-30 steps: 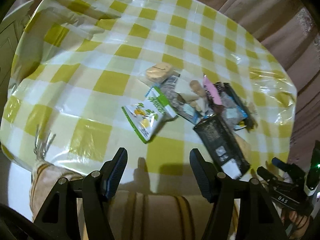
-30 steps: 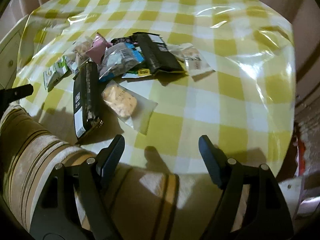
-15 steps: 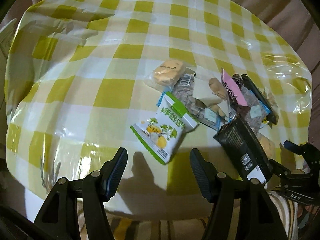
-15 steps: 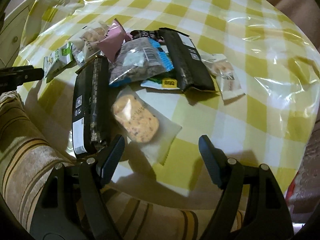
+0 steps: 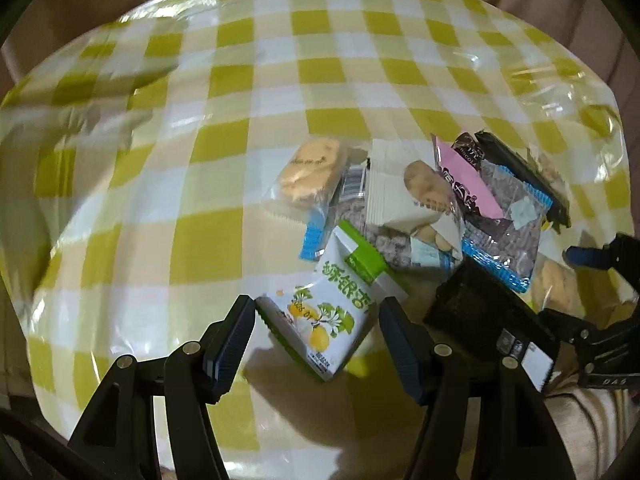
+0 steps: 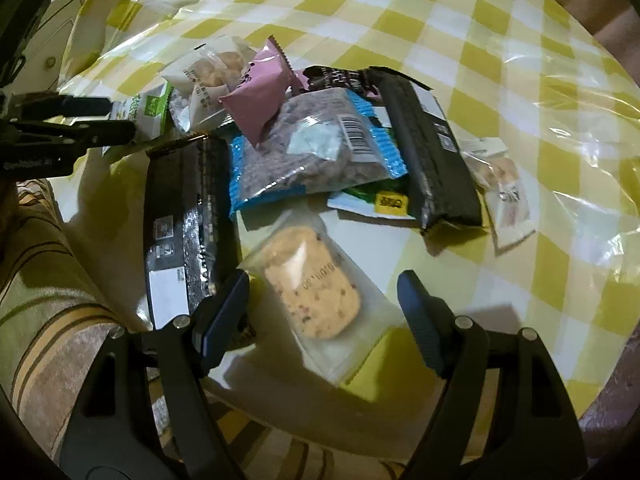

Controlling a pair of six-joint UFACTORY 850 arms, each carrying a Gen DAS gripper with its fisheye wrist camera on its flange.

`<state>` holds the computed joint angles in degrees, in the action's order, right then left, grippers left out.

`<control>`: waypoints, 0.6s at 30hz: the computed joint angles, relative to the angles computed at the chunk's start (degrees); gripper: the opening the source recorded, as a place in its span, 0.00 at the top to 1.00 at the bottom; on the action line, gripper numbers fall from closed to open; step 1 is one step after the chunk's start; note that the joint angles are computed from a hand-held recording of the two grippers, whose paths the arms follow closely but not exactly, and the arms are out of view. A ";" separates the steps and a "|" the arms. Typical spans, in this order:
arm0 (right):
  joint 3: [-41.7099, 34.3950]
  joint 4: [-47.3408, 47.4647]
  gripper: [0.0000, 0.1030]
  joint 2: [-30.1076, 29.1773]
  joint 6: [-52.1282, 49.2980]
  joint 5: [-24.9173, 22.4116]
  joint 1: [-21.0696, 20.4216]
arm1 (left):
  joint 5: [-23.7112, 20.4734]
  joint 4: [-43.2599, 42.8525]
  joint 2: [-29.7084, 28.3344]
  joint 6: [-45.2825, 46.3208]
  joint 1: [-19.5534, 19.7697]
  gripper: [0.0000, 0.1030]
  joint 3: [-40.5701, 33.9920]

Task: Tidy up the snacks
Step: 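Grasp the clear cookie packet with the right tool while the left tool grasps the green-white packet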

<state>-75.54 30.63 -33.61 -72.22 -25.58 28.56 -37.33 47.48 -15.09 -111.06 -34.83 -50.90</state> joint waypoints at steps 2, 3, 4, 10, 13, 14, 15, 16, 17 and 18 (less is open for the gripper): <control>-0.79 -0.31 0.24 -0.66 0.57 -0.98 0.01 | -0.22 0.21 -0.29 1.28 0.24 0.37 -0.20; -1.31 -0.56 0.24 -1.07 1.07 -1.61 -0.01 | 0.31 0.29 -0.33 1.79 0.46 0.37 -0.12; -2.14 -0.79 0.24 -1.69 1.65 -2.39 -0.06 | 1.67 0.51 -0.25 2.22 0.83 0.37 0.21; -3.59 -0.97 0.30 -2.87 2.14 -3.04 0.05 | 6.83 2.68 0.66 0.55 1.79 0.45 2.00; -3.22 0.43 0.38 -2.68 1.17 -2.51 -0.04 | 7.61 3.03 0.70 -0.09 1.90 0.51 2.24; -3.18 0.77 0.39 -2.66 1.02 -2.40 -0.09 | 7.54 2.99 0.60 0.02 1.88 0.52 2.13; -2.90 1.10 0.41 -2.43 0.75 -2.33 -0.22 | 7.44 3.03 0.58 0.08 1.83 0.54 2.09; -2.89 1.40 0.43 -2.44 0.54 -2.29 -0.26 | 7.30 2.89 0.54 0.33 1.78 0.58 2.03; -2.78 1.57 0.44 -2.30 0.36 -2.32 -0.37 | 6.92 2.72 0.41 0.56 1.61 0.60 1.86; -2.63 1.74 0.45 -2.14 0.25 -2.33 -0.41 | 6.73 2.79 0.44 0.51 1.50 0.61 1.83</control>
<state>-78.18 32.37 -35.74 -71.97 -27.92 28.15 -30.60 50.27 -14.66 -110.55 -33.33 -49.07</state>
